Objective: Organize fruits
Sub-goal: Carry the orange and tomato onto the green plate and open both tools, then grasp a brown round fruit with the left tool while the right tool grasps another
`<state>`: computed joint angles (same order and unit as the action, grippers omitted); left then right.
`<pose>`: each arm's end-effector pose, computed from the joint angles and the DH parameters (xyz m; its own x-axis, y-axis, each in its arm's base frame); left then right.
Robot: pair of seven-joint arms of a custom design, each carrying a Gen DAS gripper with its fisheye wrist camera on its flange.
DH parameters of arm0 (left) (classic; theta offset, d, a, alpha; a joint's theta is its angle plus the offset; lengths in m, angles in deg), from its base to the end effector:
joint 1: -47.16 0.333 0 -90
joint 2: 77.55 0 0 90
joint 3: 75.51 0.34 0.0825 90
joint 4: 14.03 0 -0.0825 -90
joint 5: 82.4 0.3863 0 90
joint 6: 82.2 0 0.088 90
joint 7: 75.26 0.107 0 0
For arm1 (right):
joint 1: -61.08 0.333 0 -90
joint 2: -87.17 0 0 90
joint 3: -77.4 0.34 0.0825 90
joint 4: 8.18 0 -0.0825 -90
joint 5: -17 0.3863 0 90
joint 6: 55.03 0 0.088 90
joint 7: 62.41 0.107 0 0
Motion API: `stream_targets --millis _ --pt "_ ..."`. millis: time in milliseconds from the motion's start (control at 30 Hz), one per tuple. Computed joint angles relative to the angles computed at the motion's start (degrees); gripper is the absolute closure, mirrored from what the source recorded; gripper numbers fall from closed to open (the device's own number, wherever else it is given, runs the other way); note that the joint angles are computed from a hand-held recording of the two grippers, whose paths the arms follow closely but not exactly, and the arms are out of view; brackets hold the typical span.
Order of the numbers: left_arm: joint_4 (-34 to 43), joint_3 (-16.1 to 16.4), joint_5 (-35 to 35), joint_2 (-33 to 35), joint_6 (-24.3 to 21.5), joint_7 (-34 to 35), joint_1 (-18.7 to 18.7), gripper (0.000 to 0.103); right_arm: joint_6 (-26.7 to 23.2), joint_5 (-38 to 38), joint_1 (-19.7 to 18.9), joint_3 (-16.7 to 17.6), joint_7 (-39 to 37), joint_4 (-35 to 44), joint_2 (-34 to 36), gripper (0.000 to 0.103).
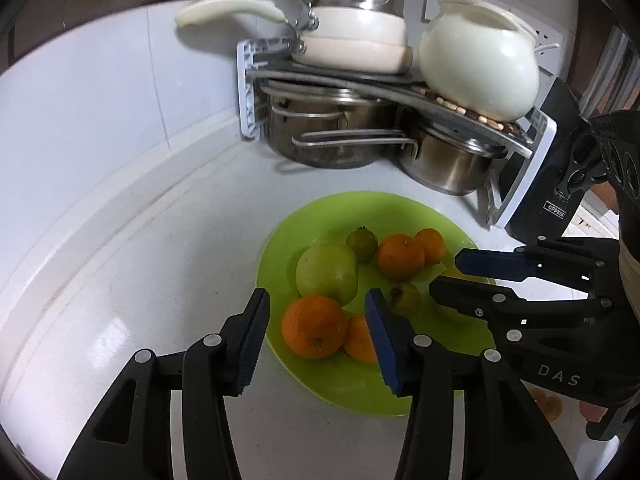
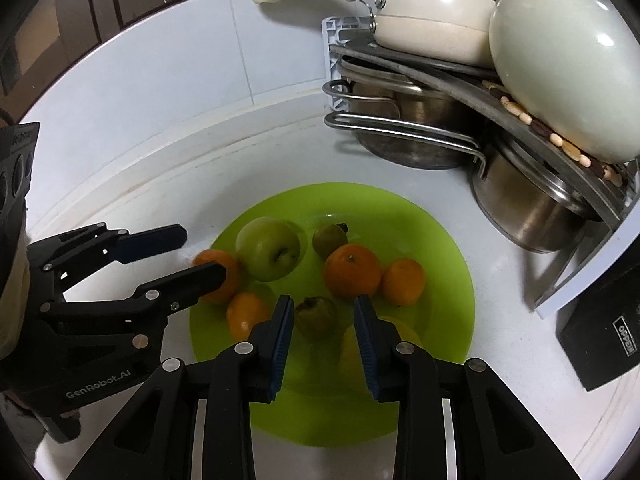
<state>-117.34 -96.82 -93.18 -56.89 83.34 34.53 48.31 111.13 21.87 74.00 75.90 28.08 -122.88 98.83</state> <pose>0.6685 -0.1992 0.4655 -0.4618 -0.8856 0.0497 -0.6526 0.3013 -0.6952 0.6335 0.1238 0.4607 0.1420 -0.9875 -0.0685 -0.7678 -0.0662 -0.6372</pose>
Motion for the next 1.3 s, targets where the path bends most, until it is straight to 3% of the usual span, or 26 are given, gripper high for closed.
stream_targets --millis 300,533,767,833,933,1300 --pt "-5.2 -2.1 -3.6 -5.1 4.5 2.1 1.7 0.044 3.5 -2.3 0.7 -0.2 2.2 -4.7 -4.6 0.066" --pt "-9.8 -5.7 -12.9 -10.1 8.2 10.4 3.8 0.035 6.8 -10.9 0.3 -0.7 10.7 -10.2 -10.1 0.059" --pt "-13.3 -8.4 -28.0 -14.9 9.6 25.3 4.0 0.031 8.8 -24.9 -6.5 3.6 23.9 -15.8 -16.3 0.056" --pt "-14.2 -8.3 -31.4 -16.2 10.0 28.9 3.1 0.028 9.2 -30.4 -10.2 6.3 29.5 -17.1 -18.1 0.053" --pt "-15.1 -7.8 -36.4 -17.7 10.1 34.6 1.5 0.028 9.2 -32.7 -13.5 8.8 32.2 -19.4 -20.6 0.053" --pt "-17.8 -2.6 -49.3 -20.4 7.4 51.2 -6.6 0.027 7.6 -25.9 -18.0 12.9 29.7 -28.0 -27.9 0.053"
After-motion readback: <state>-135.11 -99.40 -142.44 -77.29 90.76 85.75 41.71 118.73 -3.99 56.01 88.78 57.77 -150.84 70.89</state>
